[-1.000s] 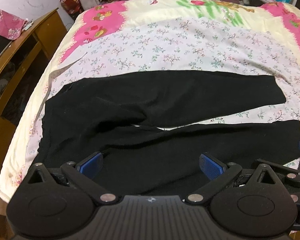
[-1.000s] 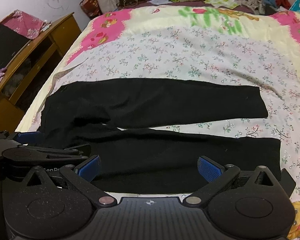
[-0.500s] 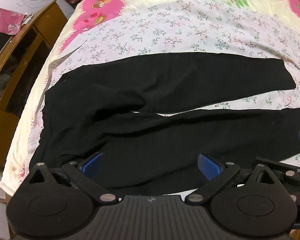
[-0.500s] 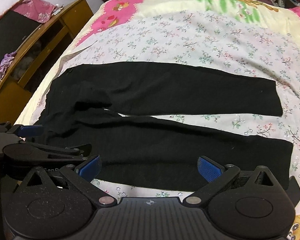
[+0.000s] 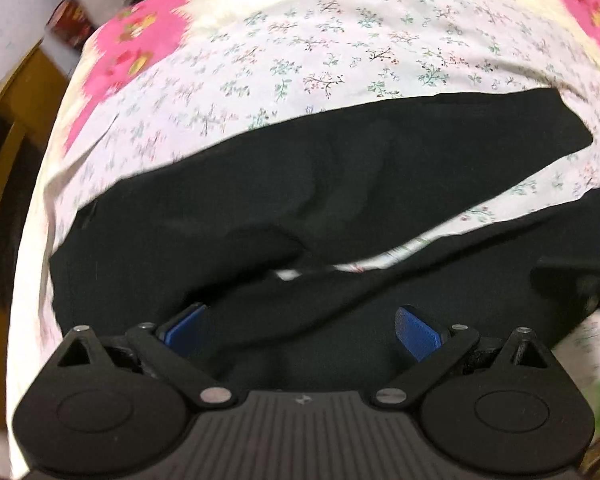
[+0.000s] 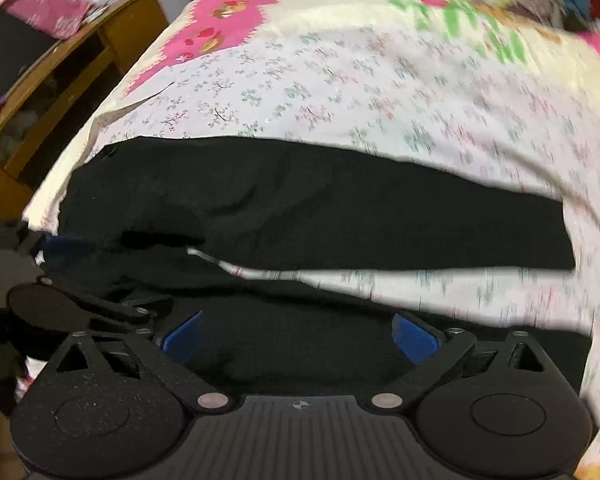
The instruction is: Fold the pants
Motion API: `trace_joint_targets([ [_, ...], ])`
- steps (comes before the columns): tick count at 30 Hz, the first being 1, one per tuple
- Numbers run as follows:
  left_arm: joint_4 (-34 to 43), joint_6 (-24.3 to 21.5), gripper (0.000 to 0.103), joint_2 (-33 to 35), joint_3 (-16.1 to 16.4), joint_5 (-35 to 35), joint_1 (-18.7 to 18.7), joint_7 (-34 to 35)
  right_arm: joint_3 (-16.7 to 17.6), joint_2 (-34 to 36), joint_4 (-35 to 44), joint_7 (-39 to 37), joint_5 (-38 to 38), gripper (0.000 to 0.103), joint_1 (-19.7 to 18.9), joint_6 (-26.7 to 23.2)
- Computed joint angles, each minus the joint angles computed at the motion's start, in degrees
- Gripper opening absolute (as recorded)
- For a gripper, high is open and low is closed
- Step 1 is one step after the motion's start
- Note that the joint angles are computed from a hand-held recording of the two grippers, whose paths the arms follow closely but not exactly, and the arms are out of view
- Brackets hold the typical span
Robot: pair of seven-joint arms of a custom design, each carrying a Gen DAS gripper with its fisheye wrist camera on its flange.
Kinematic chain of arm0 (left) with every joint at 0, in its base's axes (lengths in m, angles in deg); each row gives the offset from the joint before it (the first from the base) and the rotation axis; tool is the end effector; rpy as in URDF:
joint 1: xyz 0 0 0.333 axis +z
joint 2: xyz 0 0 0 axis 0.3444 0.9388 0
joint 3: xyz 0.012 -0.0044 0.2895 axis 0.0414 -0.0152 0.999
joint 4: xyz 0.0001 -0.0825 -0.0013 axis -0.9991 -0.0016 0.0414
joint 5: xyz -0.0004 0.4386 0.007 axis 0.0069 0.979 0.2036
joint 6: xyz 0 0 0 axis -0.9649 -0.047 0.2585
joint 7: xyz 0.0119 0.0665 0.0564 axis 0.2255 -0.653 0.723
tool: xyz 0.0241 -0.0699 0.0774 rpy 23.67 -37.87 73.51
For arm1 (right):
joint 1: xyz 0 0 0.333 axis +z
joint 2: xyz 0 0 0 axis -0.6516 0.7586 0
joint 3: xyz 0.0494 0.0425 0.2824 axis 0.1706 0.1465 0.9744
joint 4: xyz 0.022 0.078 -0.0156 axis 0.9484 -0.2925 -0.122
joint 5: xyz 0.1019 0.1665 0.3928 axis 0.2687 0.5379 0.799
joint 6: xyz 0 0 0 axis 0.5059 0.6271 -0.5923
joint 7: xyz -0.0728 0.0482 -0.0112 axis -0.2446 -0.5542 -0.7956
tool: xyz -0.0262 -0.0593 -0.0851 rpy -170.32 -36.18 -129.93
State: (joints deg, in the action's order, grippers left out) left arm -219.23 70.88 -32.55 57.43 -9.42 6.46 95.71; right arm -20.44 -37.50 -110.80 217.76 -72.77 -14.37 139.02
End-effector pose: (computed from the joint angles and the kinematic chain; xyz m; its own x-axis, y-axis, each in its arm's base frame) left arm 0.4328 -0.2125 0.4816 -0.4325 -0.8864 -0.1653 -0.8157 0.4627 -0.3470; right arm 0.3980 0.3233 0.4847 0.0776 -0.9879 -0.1346 -0.9053 -0.0132 -0.4246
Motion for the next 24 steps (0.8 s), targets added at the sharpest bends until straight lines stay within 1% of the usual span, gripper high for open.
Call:
trace_joint_targets([
  [2,0.6,4.0,0.103,2.6,1.3,0.7,0.6,3.0,-1.0,3.0,2.1,-4.3,-0.9,0.083,-0.1,1.1],
  [5,1.8,10.7,0.103,6.8,2.6,1.7,1.7,8.7,-2.9,8.1,5.7,-12.4,-1.2,0.082,-0.6,3.2],
  [6,2.4,12.8,0.101,8.3,2.9,2.0,2.1,10.4,-3.5,10.2,7.2,-15.9,-1.1,0.082,-0.8,4.0],
  [7,3.1,15.0,0.096,10.0,3.4,1.8,2.4,12.4,-3.9,12.2,8.7,-18.7,-1.1,0.08,-1.1,4.7],
  [10,6.8,18.2,0.092,15.9,4.4,0.4,3.3,18.0,-5.1,18.5,13.6,-26.7,0.2,0.071,-2.1,6.0],
  [11,7.9,19.6,0.091,17.8,4.5,0.3,3.7,19.7,-5.3,20.5,15.3,-29.0,0.4,0.069,-2.4,6.5],
  [14,10.8,23.3,0.091,22.8,5.1,-2.2,4.4,26.6,-5.7,26.6,20.2,-35.0,1.0,0.069,-3.6,7.4],
  [17,14.3,24.8,0.091,27.7,5.2,-7.4,4.8,36.7,-5.9,32.1,25.0,-41.0,3.1,0.068,-4.7,6.8],
  [19,17.4,24.6,0.091,31.0,4.6,-9.3,5.6,42.9,-5.9,34.7,27.4,-44.6,3.9,0.067,-5.3,5.7],
  [22,21.6,23.5,0.091,35.3,3.5,-9.6,7.0,48.7,-6.1,37.8,30.8,-49.1,5.1,0.066,-6.2,2.9],
  [24,24.6,22.2,0.091,38.2,2.9,-9.5,7.8,50.7,-6.0,39.4,32.6,-52.2,7.5,0.066,-7.4,1.1],
])
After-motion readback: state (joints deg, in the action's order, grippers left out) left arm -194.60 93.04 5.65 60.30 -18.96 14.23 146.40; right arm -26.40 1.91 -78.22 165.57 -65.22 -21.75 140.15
